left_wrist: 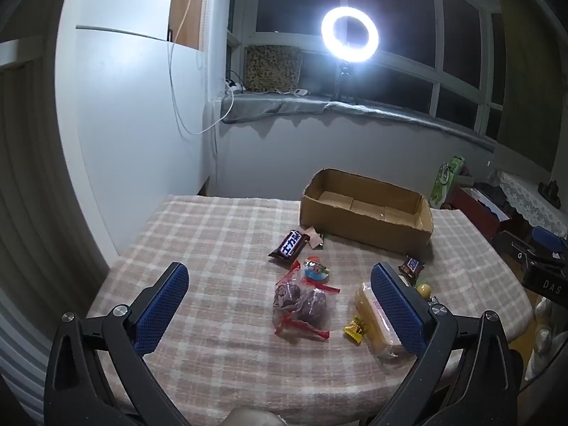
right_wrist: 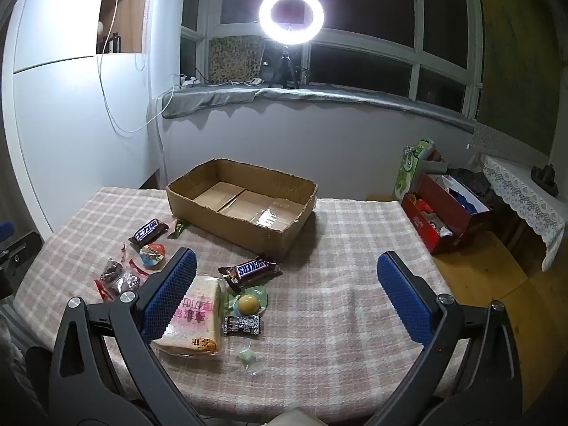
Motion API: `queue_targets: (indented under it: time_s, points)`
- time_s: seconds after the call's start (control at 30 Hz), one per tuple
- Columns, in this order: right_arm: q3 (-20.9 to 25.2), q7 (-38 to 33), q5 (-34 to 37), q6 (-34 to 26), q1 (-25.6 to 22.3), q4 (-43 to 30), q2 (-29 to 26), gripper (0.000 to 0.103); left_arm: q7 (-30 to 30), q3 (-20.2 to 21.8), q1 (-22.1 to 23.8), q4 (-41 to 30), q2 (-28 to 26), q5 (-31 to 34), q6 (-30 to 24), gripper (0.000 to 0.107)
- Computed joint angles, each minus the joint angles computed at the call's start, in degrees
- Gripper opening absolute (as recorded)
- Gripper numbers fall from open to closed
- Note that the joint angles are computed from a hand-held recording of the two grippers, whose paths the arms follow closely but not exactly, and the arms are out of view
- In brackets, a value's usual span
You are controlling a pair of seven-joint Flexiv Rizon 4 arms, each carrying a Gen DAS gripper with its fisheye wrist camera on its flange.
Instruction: Organize snacks
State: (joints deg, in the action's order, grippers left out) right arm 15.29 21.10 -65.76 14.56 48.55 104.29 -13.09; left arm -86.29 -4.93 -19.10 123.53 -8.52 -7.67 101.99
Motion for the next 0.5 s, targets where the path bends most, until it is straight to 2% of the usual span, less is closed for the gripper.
queue_targets:
  time_s: [0.1, 0.23, 0.37, 0.43, 0.5]
  points:
    - [0.0, 0.0, -0.1, -0.1, 0.0, 0.0, 0.0, 0.103, -0.3, 1.8, -1.7, -0.4, -0.2, 0.2, -0.3, 0.102]
    - [-0.1, 0.0, -0.2, 0.1, 0.1, -0.2, -0.3, 0.103, -0.3, 1.1, -1.0, -0.3, -0.1, 0.3, -0.3, 0.102]
    - [-0.1, 0.1, -0.1, 0.0, 0.1, -0.1, -0.2, 0.103, -0.9, 3.0, -3.0, -0.9, -0.2, 0.7, -1.1, 0.102]
    - [0.0, 0.1, 0.0, 0.1, 0.1, 0.1, 0.0, 0.103, -0.6, 1.0, -1.1, -0.5, 0.0, 0.5, -1.0, 0.102]
    - [0.0, 0.1, 0.0, 0.0, 0.1, 0.1, 0.0, 0.103, -0.9, 1.9, -2.0, -0.7, -0.1, 0.7, -1.0, 0.102]
